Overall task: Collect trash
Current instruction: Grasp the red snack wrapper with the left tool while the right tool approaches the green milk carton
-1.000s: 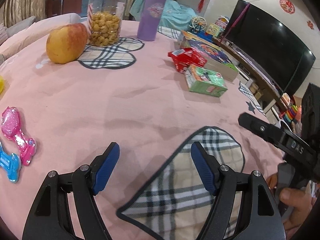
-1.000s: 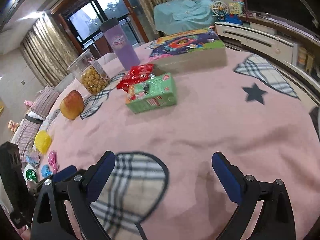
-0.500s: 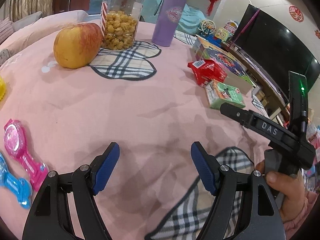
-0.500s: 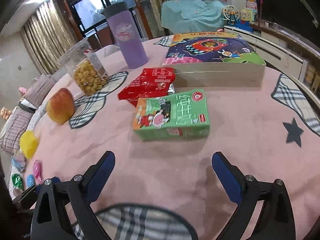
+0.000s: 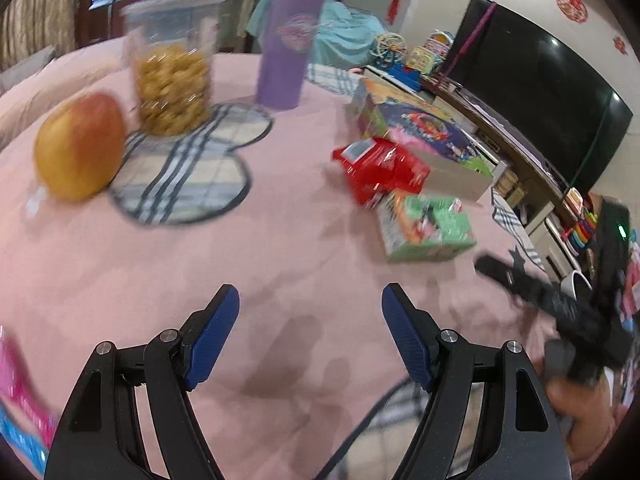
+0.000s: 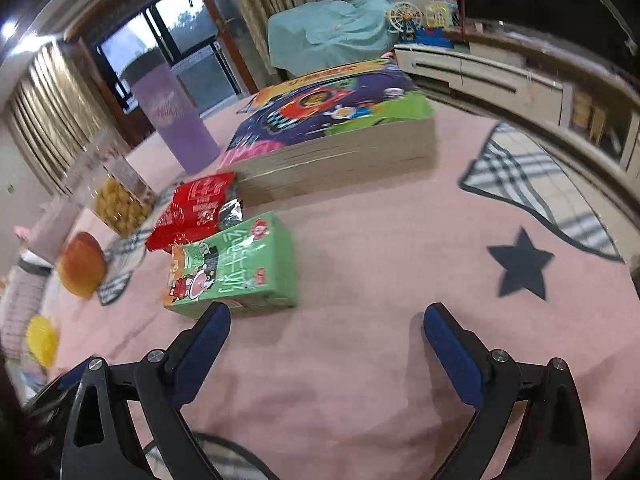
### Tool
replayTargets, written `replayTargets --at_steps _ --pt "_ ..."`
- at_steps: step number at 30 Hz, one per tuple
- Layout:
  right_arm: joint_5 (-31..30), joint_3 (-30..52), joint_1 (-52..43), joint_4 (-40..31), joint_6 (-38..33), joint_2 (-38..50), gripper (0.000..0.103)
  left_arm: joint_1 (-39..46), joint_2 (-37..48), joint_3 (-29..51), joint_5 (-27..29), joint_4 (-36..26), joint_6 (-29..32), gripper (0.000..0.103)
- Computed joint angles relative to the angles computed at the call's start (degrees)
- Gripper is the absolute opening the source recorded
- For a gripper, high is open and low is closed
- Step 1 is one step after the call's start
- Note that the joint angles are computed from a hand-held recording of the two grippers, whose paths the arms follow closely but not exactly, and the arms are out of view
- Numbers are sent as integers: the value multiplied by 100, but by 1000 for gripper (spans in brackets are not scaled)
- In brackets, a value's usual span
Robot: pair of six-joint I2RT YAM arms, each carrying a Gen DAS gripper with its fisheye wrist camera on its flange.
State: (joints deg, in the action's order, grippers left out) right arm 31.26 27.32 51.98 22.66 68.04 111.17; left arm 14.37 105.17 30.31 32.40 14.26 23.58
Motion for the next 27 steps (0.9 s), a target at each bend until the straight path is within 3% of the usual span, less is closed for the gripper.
replayTargets --at_steps 4,8,12,14,16,21,22,27 --pt "-1 -355 197 57 246 -236 101 -549 204 431 -158 99 -432 75" --pt "245 -622 549 59 945 -396 103 -941 532 903 -217 128 -719 75" --pt "433 -942 875 496 1279 -395 103 -1210 894 1303 -199 141 -875 75" --pt "493 -1033 1001 541 1411 -435 103 -1328 1070 1454 -180 129 -880 67" --pt "525 -1165 1108 700 1488 -469 103 -1402 1189 1570 -92 17 -860 46" --pt "746 -1505 1368 1383 1710 -372 103 -1484 1042 1377 145 3 -869 18" --pt "757 -1507 1391 1367 1758 -379 103 -1510 971 1274 156 10 -814 14" --pt "479 -1379 1489 551 1800 -791 102 -1607 480 585 200 27 -559 13"
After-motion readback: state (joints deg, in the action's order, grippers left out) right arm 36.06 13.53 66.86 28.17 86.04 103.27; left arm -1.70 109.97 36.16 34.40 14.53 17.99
